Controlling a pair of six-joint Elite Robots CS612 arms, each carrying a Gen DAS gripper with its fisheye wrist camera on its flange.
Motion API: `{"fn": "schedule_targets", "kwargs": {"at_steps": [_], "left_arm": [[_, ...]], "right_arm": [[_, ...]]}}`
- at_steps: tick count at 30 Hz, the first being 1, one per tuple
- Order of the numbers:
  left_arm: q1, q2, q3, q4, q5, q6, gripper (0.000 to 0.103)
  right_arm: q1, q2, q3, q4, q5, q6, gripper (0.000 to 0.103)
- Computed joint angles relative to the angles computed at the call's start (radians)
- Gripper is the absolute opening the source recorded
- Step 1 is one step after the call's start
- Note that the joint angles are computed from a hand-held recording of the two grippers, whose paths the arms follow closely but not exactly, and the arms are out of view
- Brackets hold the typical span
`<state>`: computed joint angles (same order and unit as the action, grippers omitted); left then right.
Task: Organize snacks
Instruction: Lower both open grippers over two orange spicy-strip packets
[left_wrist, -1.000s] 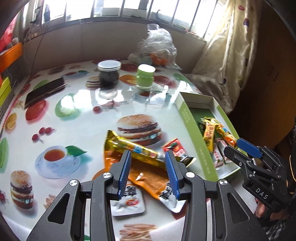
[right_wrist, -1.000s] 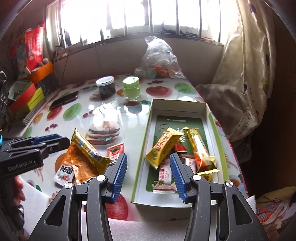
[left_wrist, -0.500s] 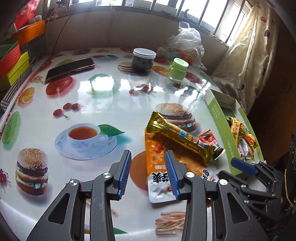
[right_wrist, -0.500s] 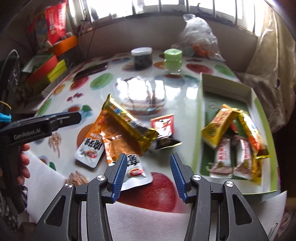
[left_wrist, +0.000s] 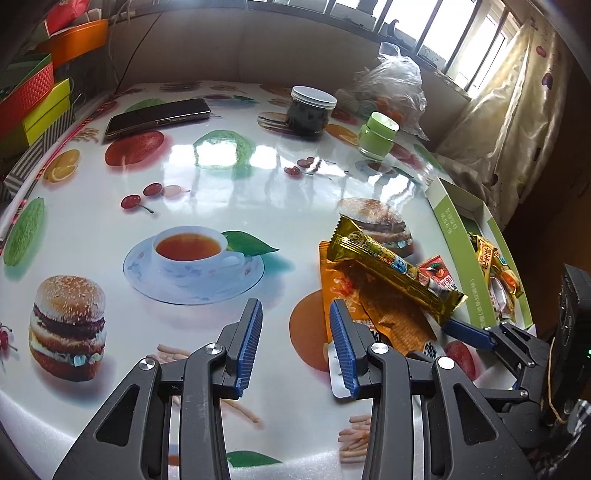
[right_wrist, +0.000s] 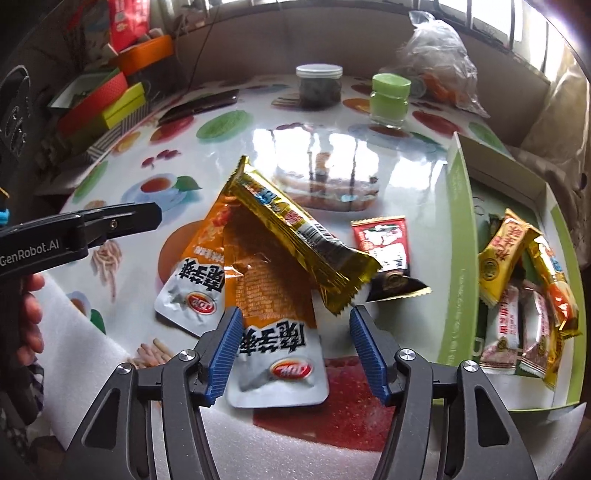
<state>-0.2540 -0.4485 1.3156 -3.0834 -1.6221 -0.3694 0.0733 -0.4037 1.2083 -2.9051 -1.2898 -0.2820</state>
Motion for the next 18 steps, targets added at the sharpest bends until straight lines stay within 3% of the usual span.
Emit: {"fn": "schedule_targets", "kwargs": {"at_steps": [10,18], "left_arm": [[0.004,0.005,-0.006,0.005,-0.011,-0.012,0.039],[0.008,0.010,-0.010,0.010,-0.022,-0.013,0.039]], "right_arm": [[0.008,0.002,-0.004,0.001,0.001,0.021,0.066],[0.003,-0.008,0.016,0.010,0.056,0.059,0.066]]}}
